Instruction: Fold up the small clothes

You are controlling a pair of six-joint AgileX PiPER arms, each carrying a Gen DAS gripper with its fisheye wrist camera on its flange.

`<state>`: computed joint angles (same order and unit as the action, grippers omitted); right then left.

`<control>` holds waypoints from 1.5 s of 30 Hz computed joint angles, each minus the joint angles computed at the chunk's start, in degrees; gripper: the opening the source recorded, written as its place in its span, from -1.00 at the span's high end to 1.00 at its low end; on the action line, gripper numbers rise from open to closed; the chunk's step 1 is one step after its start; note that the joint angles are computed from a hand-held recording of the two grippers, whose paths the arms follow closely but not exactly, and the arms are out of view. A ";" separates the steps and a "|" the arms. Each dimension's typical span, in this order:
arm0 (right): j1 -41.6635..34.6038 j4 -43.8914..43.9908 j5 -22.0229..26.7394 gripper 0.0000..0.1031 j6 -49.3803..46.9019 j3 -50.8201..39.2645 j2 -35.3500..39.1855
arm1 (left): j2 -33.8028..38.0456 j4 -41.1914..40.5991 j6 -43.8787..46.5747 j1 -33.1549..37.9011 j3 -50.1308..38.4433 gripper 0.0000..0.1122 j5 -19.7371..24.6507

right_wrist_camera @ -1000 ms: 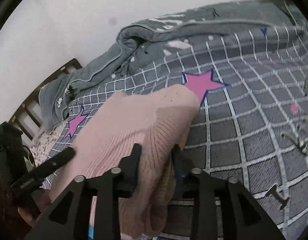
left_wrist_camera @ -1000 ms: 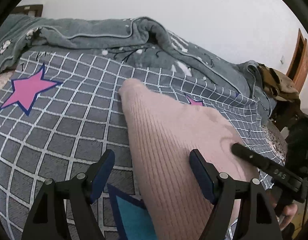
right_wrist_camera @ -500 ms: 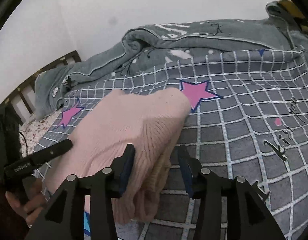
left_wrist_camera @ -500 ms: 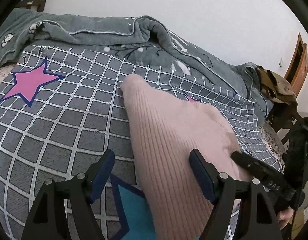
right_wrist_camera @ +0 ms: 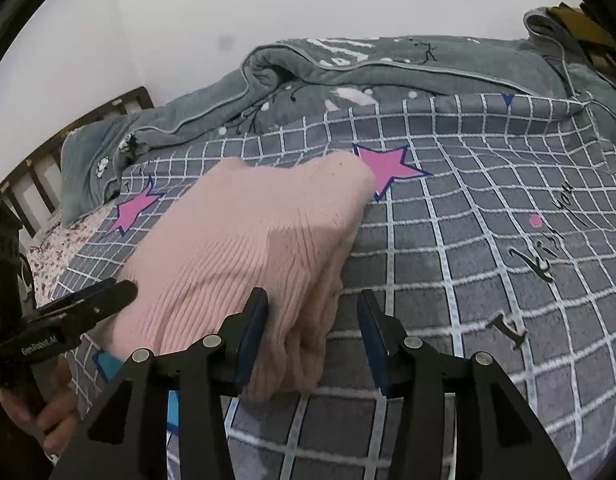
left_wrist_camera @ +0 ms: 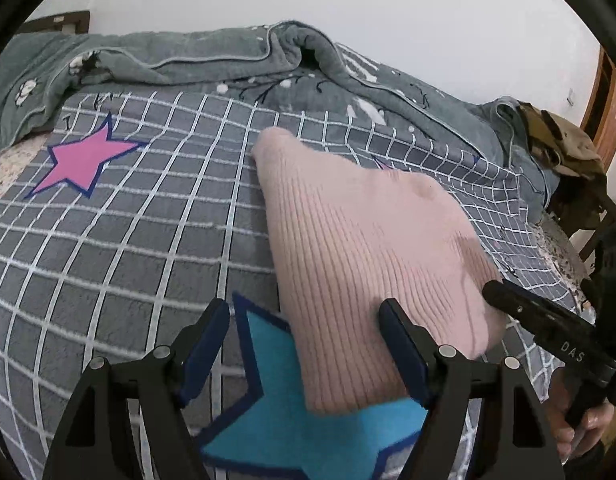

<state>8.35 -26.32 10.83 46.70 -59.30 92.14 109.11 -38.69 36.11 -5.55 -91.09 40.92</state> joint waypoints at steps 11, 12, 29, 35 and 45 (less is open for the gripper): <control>4.39 -0.98 14.65 0.05 0.36 -2.66 -6.10 | -5.94 10.96 -10.30 -1.59 0.26 -0.35 4.29; 4.92 -0.56 16.04 0.05 0.03 -3.28 -7.02 | -6.90 12.39 -11.64 -2.06 0.11 -0.35 4.94; 21.49 -15.86 38.22 -0.91 15.69 -4.02 -21.57 | -25.13 28.81 -26.41 -8.46 7.01 -0.59 6.50; 27.68 -20.08 43.77 -0.92 20.00 -1.96 -25.38 | -28.94 30.82 -28.57 -9.91 8.55 -0.59 7.23; 29.56 -21.53 45.92 -0.92 21.66 -0.55 -27.32 | -29.98 30.81 -28.52 -10.51 8.83 -0.59 7.03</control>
<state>37.91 -47.85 56.75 68.35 -59.85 64.83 79.13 -7.88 7.59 -16.06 -82.26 47.95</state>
